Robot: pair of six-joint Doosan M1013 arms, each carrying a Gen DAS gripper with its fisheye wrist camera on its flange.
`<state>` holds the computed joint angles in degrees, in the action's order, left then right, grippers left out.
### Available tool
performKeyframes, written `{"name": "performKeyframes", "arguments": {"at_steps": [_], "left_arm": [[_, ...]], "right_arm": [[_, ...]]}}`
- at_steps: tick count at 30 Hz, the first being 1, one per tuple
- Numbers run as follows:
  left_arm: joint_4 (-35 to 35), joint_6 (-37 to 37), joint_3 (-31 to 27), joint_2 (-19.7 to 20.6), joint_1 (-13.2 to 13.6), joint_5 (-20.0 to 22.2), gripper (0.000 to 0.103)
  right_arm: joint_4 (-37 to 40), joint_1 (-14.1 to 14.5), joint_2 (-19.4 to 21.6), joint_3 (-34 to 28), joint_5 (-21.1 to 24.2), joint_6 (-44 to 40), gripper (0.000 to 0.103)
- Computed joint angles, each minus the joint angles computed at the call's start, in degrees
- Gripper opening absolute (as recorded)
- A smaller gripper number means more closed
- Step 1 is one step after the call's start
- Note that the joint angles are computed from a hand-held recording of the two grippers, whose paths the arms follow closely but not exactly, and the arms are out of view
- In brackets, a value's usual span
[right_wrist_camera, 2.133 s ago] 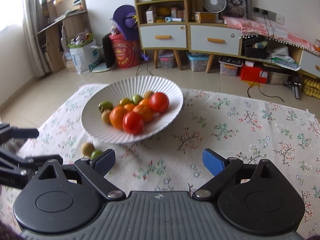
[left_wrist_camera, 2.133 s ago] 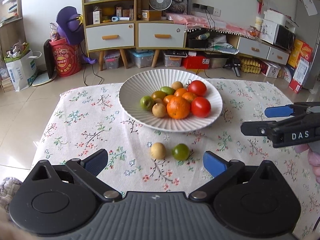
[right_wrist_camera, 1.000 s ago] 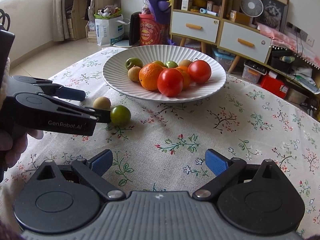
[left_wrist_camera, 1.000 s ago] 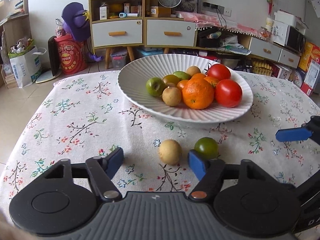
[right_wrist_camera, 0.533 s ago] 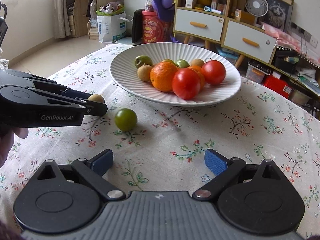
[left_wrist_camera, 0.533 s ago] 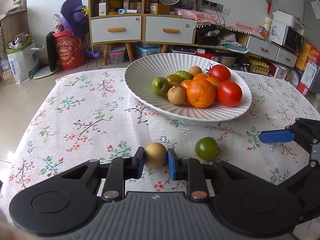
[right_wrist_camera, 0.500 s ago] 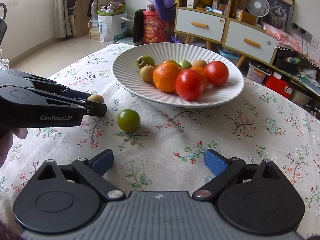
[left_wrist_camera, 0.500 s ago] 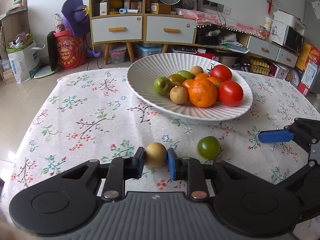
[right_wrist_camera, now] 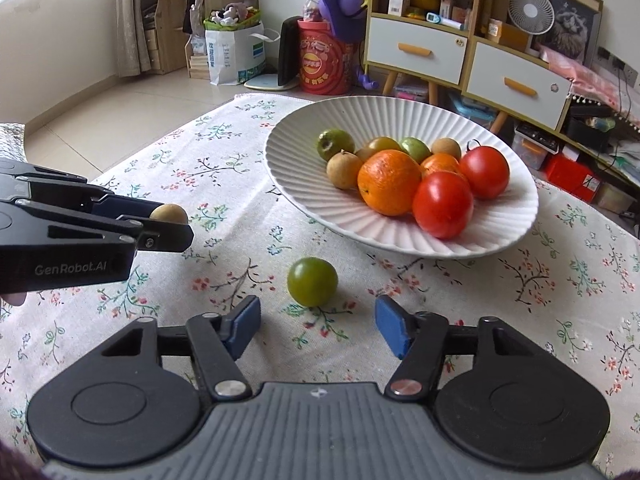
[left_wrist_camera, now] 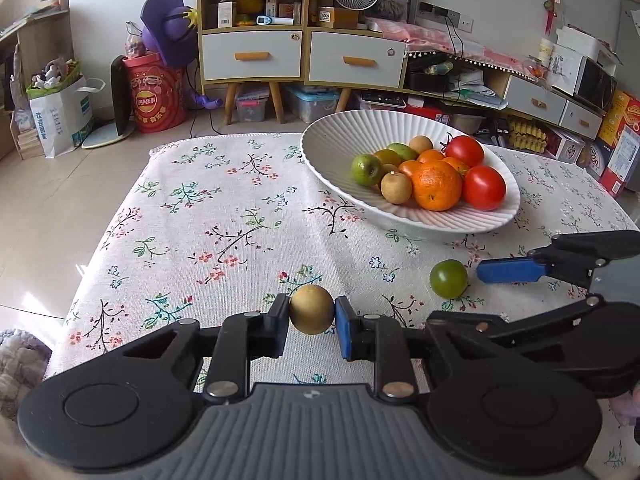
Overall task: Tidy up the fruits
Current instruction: 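Close the left tool on a brown kiwi while the right tool grasps a green tomato, then carry the kiwi in the left tool into the bowl while the right tool carries the green tomato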
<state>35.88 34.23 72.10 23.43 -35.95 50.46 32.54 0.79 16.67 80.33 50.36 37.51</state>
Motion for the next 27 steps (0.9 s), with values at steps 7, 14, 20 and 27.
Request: {"name": "performKeyframes", "arguments": {"at_steps": [7,14,20,27], "left_arm": [[-0.7,0.8,0.4,-0.3,0.1,-0.2,0.023],[-1.1,1.2,0.6,-0.5,0.1,-0.3,0.023],[-1.1,1.4,0.3,-0.3,0.0,-0.4,0.023],[-1.0,1.4,-0.4,-0.1,-0.3,-0.8,0.023]], "right_arm": [[0.0,0.5,0.2,-0.3,-0.3,0.1,0.04],[-0.1,0.5,0.3,-0.7,0.2,0.4,0.025],[0.6,0.2,0.5,-1.0,0.5,-0.1,0.024],[2.7,-0.5,0.2,-1.2,1.4,-0.9,0.024]]}}
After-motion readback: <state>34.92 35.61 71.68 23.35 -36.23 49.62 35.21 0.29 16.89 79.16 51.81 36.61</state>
